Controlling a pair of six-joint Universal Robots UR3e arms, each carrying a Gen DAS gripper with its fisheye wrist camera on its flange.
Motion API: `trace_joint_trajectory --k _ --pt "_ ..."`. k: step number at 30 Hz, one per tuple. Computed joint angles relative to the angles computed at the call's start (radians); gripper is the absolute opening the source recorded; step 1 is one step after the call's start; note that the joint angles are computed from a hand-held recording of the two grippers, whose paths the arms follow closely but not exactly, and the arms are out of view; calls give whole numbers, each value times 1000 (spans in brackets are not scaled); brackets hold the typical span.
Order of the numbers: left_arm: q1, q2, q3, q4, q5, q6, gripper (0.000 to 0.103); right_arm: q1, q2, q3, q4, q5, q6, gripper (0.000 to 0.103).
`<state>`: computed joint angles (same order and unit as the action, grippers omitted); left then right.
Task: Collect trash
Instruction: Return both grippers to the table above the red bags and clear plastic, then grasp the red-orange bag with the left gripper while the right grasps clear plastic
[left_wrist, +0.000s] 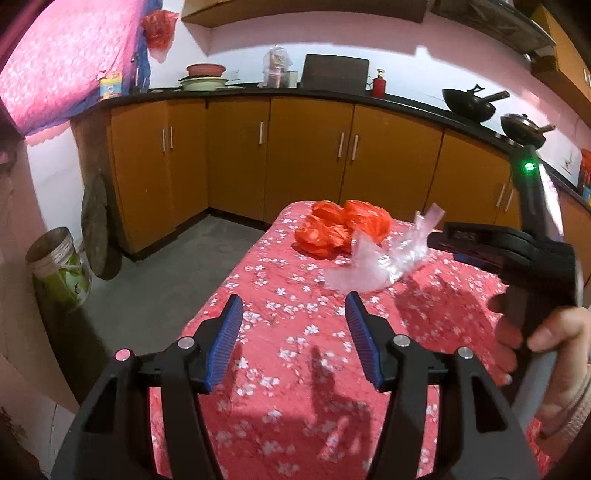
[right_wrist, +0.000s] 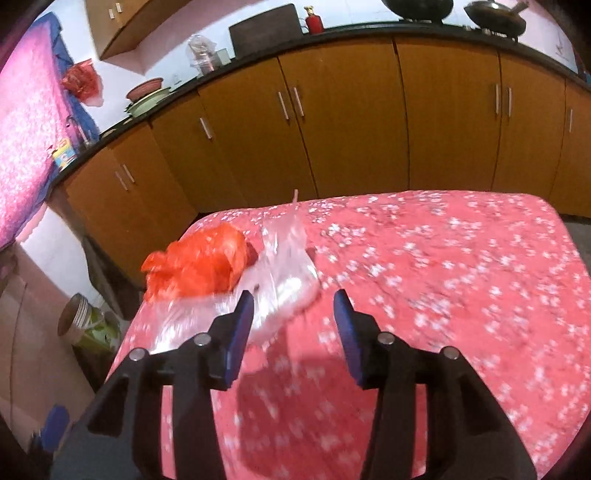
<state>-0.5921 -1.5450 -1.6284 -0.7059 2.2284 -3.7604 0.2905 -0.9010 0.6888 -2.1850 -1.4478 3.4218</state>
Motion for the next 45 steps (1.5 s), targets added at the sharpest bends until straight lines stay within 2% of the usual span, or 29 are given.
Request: trace_joint_trajectory --k 2,6,10,11,14,21,27,29,31,33,37,42,45 --pt "5 -5 3 3 -7 -2 58 9 94 -148 73 -5 17 45" --pt "28 -6 -10 29 -24 16 58 18 204 -324 168 -12 13 44" --pt "50 -17 0 36 -41 22 58 24 244 -373 189 -18 -17 24" --pt "53 -21 2 37 -43 24 58 26 234 -348 174 -24 -27 19" --pt "65 -37 19 30 -63 32 58 18 169 -213 98 -25 -34 13" --pt "85 -87 91 7 -88 68 60 -1 6 53 -25 -130 -109 10" --pt "132 -165 214 28 -133 169 70 -68 -173 342 -146 -229 -187 10" --pt "165 -209 285 29 -192 201 74 -107 -223 415 -165 -207 -195 10" --pt "194 -274 387 -7 -232 216 74 -140 -253 455 -168 -187 -204 10" --pt "206 -343 485 -39 -241 233 75 -171 -290 510 -180 -169 -226 10" --pt "209 -493 701 -118 -251 280 82 -208 -314 549 -182 -136 -246 10" --pt "205 -659 963 -321 -217 279 82 -221 -342 590 -196 -117 -255 10" --pt "213 -680 987 -343 -242 286 75 -224 -338 580 -187 -106 -252 10"
